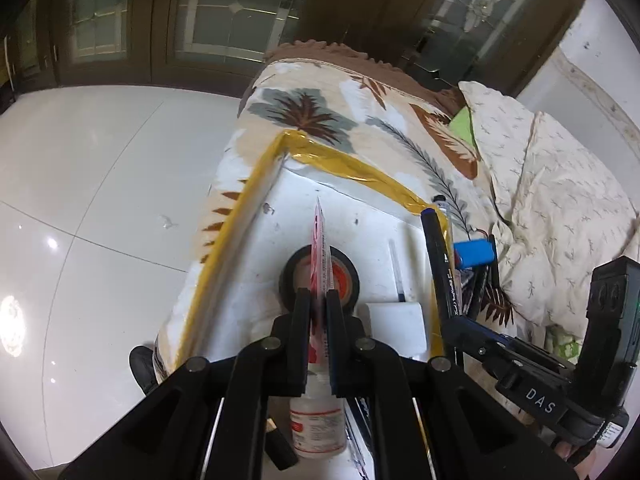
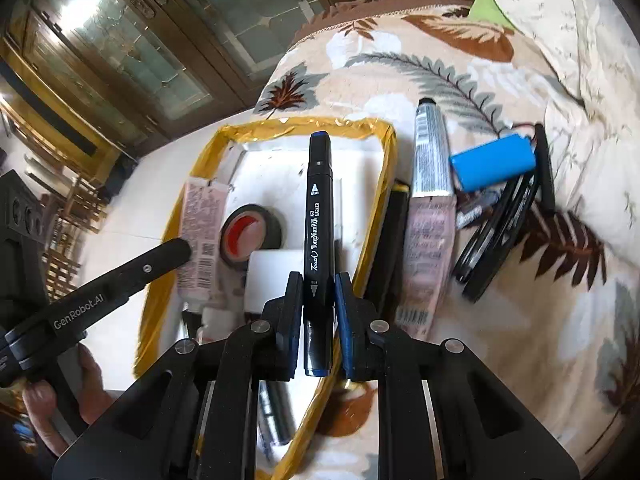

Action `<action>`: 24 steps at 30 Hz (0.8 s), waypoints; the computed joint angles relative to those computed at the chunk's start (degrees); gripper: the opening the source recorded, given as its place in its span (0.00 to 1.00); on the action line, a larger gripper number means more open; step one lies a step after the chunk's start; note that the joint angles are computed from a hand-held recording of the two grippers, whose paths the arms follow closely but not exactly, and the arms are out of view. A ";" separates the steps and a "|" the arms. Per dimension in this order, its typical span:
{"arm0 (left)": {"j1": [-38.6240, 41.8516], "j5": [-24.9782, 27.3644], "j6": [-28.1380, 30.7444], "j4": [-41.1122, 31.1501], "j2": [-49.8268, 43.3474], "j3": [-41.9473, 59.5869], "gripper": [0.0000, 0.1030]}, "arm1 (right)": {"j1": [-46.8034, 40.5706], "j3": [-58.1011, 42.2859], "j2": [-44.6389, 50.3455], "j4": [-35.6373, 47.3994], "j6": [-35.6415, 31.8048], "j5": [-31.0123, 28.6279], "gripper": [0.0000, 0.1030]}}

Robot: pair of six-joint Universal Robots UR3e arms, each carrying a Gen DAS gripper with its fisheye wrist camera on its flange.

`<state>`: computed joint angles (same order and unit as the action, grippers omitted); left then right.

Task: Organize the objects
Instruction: 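Lower the black marker into the tray with the right gripper while the left gripper places the tube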

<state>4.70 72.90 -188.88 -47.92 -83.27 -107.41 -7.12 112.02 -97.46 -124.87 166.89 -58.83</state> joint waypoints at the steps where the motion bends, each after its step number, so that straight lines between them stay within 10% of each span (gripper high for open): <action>1: -0.05 0.95 0.00 -0.15 -0.35 0.31 0.05 | 0.24 -0.54 0.68 -0.03 0.22 0.07 0.15; 24: -0.88 6.79 1.82 -4.56 -8.58 8.35 0.06 | 8.49 -8.81 10.36 -4.96 7.55 -10.10 0.15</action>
<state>3.82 79.69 -187.06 -52.48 -91.84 -99.06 1.38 103.21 -87.10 -129.83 174.44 -68.93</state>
